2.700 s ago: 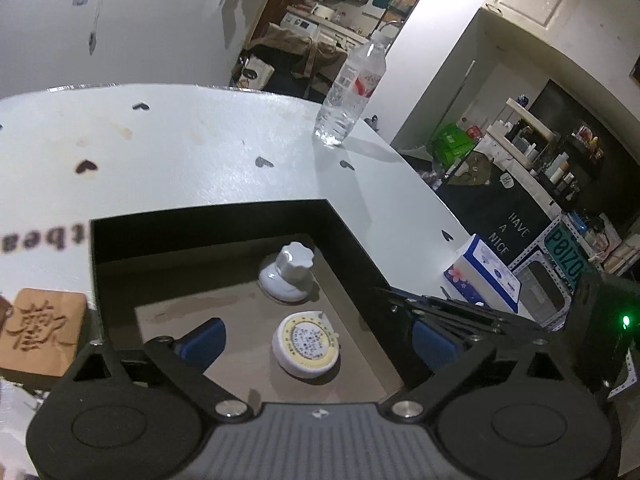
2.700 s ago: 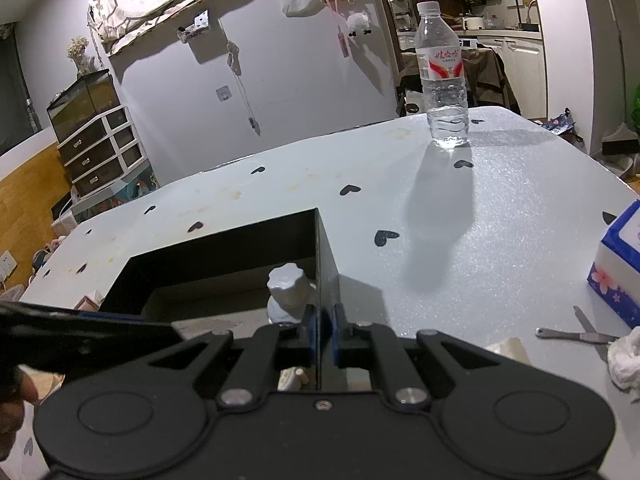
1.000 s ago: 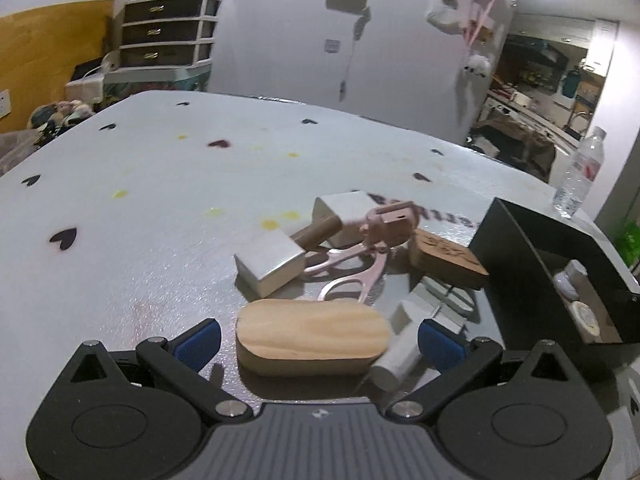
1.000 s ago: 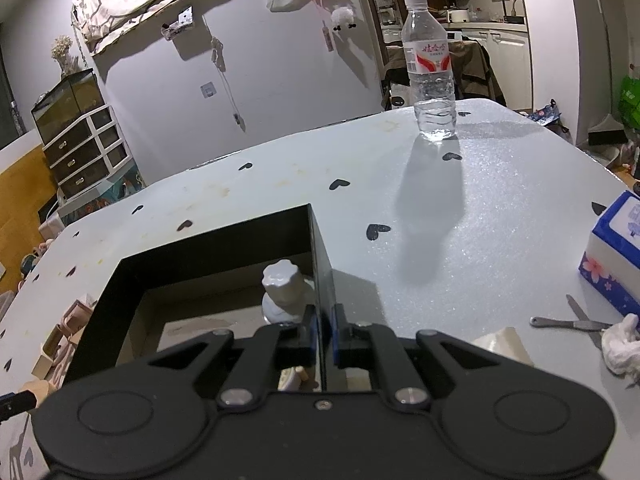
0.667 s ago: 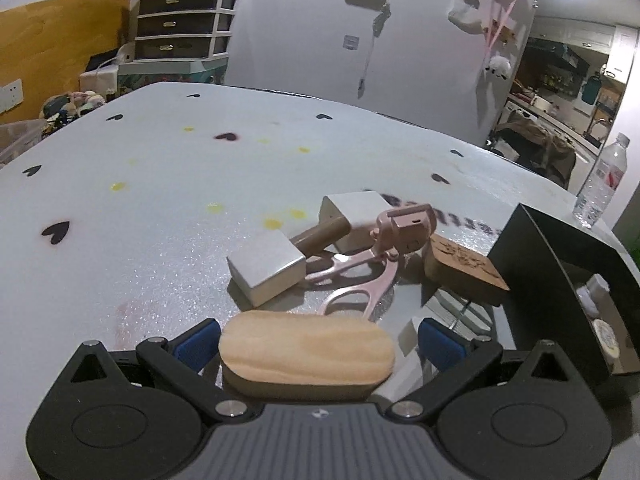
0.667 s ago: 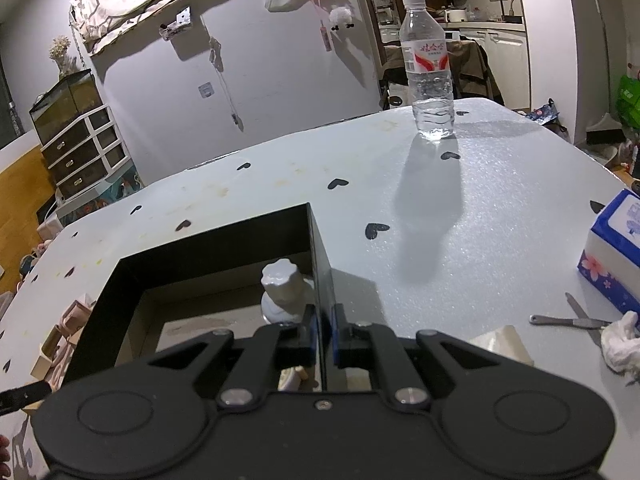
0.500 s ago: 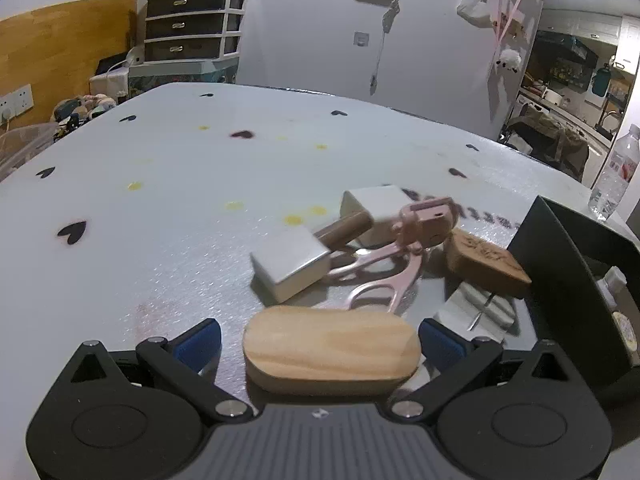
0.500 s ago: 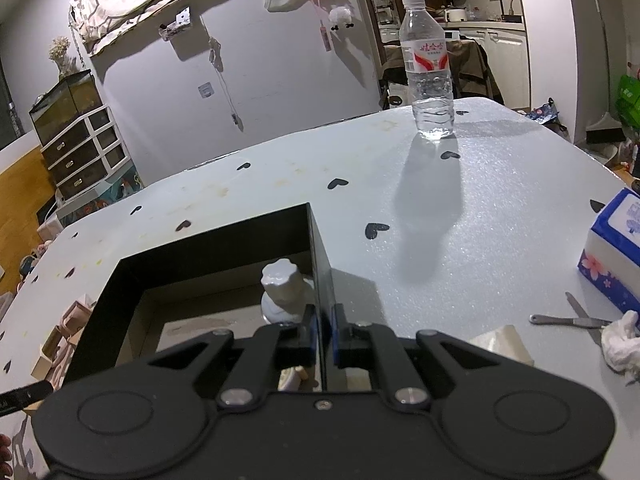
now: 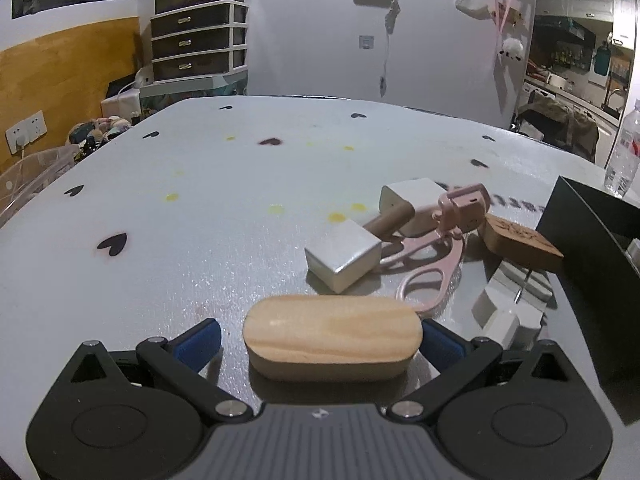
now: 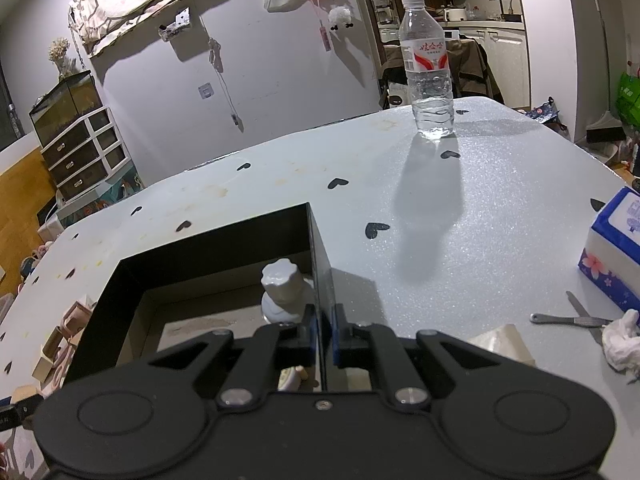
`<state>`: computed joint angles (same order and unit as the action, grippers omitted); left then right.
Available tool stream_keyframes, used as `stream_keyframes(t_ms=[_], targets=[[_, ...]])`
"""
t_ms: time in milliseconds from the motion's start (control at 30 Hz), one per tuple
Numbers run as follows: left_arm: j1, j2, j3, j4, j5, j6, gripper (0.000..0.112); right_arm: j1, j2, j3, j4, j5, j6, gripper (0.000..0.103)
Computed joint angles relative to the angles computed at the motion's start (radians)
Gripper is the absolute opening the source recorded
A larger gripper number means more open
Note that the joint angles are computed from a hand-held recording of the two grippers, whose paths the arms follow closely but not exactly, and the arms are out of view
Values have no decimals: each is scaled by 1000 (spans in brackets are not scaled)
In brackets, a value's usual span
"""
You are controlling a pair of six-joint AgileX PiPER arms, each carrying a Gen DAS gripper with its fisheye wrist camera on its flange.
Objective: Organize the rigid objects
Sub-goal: 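Grasp the wooden oval block with the left tool and lift, then lower the wooden block into the black box and open the left tool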
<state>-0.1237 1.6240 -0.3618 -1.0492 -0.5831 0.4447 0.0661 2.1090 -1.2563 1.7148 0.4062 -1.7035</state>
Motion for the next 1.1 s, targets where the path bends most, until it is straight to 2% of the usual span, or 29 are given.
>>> stream_keyframes(t_ms=[100, 233, 367, 500, 667, 833, 933, 1033, 1100], targets=[[-15, 1, 8, 25, -17, -22, 102, 2, -1, 2, 6, -3, -5, 7], [3, -4, 13, 75, -7, -58, 89, 2, -1, 2, 5, -2, -4, 7], [17, -34, 29, 114, -1, -98, 89, 2, 0, 2, 5, -3, -5, 7], [23, -117, 34, 156, 7, -99, 89, 2, 0, 2, 7, -3, -8, 7], [46, -166, -22, 402, 93, -227, 89, 2, 1, 3, 15, 0, -15, 7], [31, -102, -167, 730, 199, -495, 89, 0, 2, 4, 20, 5, -23, 7], [10, -44, -279, 943, 269, -725, 89, -2, 2, 2, 11, 7, -18, 7], [-28, 23, -400, 1060, 330, -880, 89, -1, 0, 4, 15, 5, -27, 7], [-56, 75, -489, 1071, 379, -924, 89, -1, 0, 5, 17, 5, -33, 7]])
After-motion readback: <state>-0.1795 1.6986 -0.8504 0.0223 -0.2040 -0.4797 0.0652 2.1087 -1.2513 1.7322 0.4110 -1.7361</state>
